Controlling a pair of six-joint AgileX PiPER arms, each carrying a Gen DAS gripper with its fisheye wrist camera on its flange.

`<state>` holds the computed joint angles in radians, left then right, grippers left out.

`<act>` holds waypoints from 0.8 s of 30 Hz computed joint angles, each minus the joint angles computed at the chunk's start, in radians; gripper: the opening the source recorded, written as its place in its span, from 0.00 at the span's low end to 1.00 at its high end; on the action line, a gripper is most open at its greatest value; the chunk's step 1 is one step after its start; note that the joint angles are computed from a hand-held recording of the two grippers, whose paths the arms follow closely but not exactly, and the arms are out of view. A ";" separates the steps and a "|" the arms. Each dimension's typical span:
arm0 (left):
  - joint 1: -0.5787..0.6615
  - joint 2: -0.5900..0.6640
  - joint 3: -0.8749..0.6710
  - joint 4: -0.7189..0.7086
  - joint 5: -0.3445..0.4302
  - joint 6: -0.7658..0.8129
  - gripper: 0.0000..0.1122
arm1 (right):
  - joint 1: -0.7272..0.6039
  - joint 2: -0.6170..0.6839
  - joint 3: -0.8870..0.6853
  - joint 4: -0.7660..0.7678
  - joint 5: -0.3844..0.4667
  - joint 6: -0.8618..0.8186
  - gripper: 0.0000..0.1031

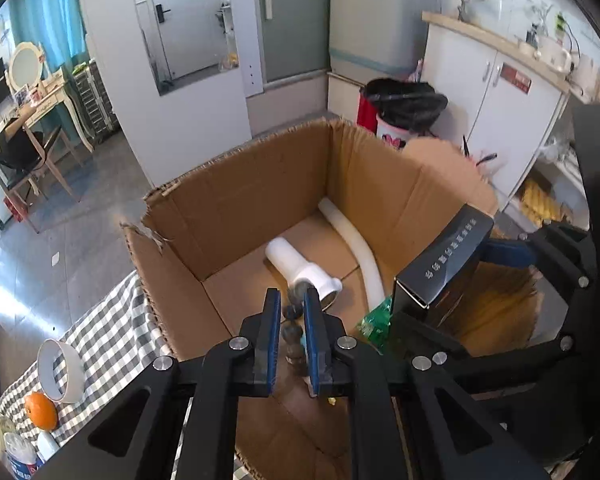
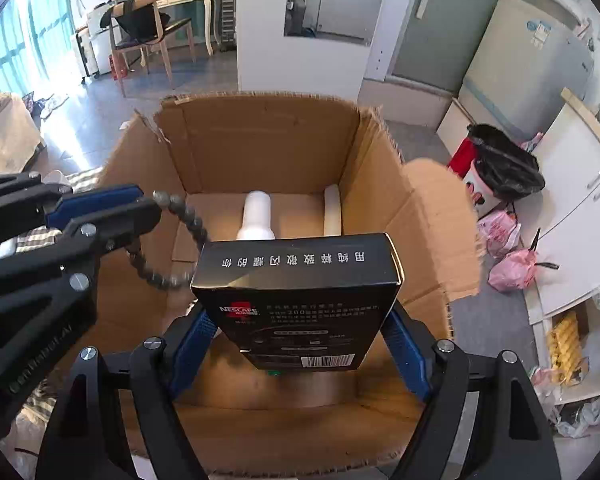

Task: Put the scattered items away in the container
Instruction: 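Lower the Nescafe box with the right gripper into the box while the left drops the bracelet, then move both grippers back over the tablecloth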

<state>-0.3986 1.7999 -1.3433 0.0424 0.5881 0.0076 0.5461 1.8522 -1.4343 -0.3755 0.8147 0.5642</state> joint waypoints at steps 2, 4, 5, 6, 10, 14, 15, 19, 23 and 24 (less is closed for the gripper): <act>-0.009 0.007 0.002 0.039 0.005 -0.035 0.37 | -0.012 0.013 -0.002 0.013 -0.004 -0.008 0.77; -0.012 -0.003 0.013 0.124 0.001 -0.133 0.71 | 0.001 0.018 0.008 -0.016 0.008 0.021 0.77; -0.003 -0.023 0.029 0.129 -0.011 -0.144 0.84 | 0.005 0.022 0.006 -0.024 0.014 0.030 0.78; 0.009 -0.040 0.045 0.103 -0.030 -0.124 0.87 | 0.009 0.021 0.009 -0.033 0.013 0.041 0.78; 0.028 -0.091 0.071 0.070 -0.032 -0.085 0.88 | 0.016 -0.016 0.024 -0.053 0.012 0.065 0.78; 0.034 -0.160 0.109 0.104 -0.023 -0.117 0.88 | 0.055 -0.046 0.016 -0.102 0.045 0.112 0.78; 0.039 -0.178 0.119 0.100 -0.023 -0.114 0.88 | 0.061 -0.053 0.015 -0.108 0.049 0.119 0.78; 0.074 -0.293 0.176 0.094 -0.015 -0.099 0.88 | 0.114 -0.099 0.013 -0.154 0.083 0.167 0.78; 0.159 -0.449 0.260 0.090 -0.006 -0.078 0.92 | 0.188 -0.152 0.012 -0.181 0.101 0.193 0.79; 0.199 -0.491 0.288 0.065 -0.010 -0.050 0.92 | 0.215 -0.159 0.007 -0.188 0.105 0.198 0.79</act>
<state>-0.1997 1.3088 -1.0555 0.1074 0.5780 -0.0426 0.7612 1.6927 -1.4274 -0.5635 0.9197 0.7618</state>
